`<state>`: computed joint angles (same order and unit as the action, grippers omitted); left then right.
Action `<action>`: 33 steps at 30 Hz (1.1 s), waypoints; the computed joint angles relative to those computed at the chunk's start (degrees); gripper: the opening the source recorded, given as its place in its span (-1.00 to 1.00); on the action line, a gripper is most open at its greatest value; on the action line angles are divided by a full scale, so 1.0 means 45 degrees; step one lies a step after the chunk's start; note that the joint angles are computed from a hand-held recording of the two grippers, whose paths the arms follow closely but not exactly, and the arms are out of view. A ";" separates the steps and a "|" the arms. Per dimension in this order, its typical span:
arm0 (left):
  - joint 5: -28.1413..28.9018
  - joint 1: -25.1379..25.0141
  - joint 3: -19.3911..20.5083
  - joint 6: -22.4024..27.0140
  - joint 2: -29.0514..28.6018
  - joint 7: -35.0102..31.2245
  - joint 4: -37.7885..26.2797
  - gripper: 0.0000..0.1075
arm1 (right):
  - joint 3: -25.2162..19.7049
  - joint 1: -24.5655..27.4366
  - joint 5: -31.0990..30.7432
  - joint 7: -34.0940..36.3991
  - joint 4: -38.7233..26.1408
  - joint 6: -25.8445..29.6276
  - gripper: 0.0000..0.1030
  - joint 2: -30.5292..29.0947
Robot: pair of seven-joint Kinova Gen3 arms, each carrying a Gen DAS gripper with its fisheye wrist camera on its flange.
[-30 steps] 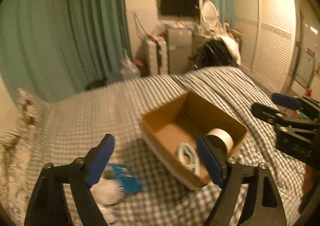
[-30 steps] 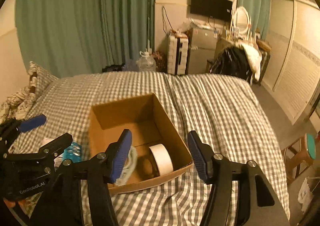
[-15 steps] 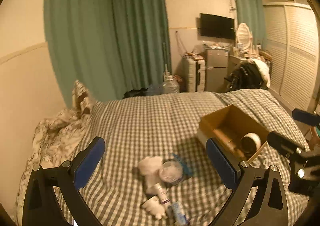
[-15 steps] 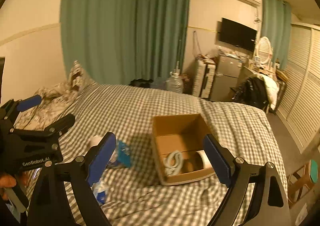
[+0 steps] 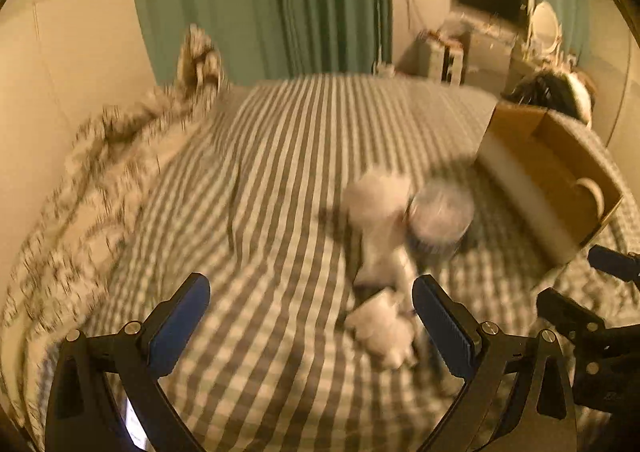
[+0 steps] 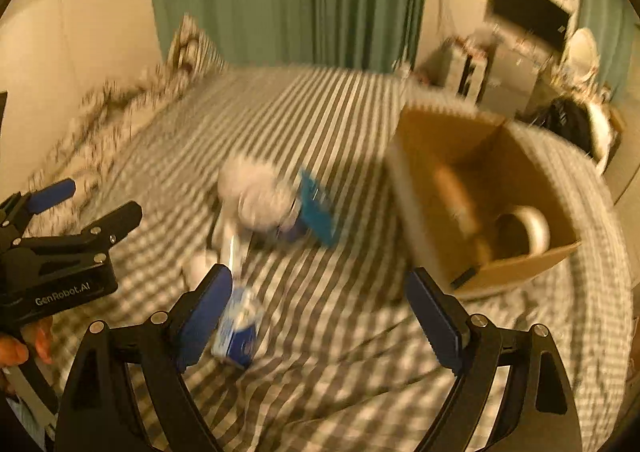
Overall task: Organize objects
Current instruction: 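Move both tools back toward the remaining items on the bed, then grasp the white figurine with the left tool while the right tool grasps the blue-and-white box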
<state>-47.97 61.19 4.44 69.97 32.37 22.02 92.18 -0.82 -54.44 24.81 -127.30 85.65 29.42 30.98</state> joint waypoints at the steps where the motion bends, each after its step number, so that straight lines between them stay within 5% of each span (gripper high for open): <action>1: 0.0140 -0.0136 0.0051 -0.0260 0.0060 0.0023 0.0109 0.92 | -0.0444 0.0342 -0.0366 0.0477 -0.0388 0.0339 0.73 0.0370; 9: 0.1274 -0.0914 0.0051 -0.1756 0.0264 -0.0859 0.0402 0.92 | -0.1829 0.1256 -0.2512 0.3512 -0.2370 0.2038 0.35 0.2157; 12: 0.1800 -0.1203 0.0018 -0.2270 0.0315 -0.1335 0.0477 0.92 | -0.2039 0.1342 -0.3211 0.4509 -0.2870 0.2641 0.08 0.2502; 14: 0.2009 -0.1275 -0.0078 -0.2518 0.0303 -0.1575 0.0495 0.92 | -0.1995 0.1284 -0.3551 0.4937 -0.3080 0.2927 -0.38 0.2667; 16: 0.2140 -0.1300 -0.0169 -0.2737 0.0293 -0.1775 0.0536 0.92 | -0.1918 0.1209 -0.3525 0.4823 -0.3045 0.2929 -0.60 0.2653; 21: 0.2395 -0.1525 -0.0271 -0.3283 0.0472 -0.2617 0.0344 0.92 | 0.0291 -0.0260 -0.2345 0.2592 -0.1568 0.1452 -0.62 0.1490; 25: 0.3132 -0.1965 -0.0276 -0.3364 0.0987 -0.3966 -0.0329 0.78 | 0.0337 -0.0092 -0.1479 0.1393 -0.0951 0.1050 -0.62 0.1032; 33: 0.4513 -0.2826 -0.0298 -0.4960 0.1424 -0.6137 -0.0499 0.57 | -0.0598 0.0683 -0.1815 0.1875 -0.1455 0.1311 -0.62 0.1444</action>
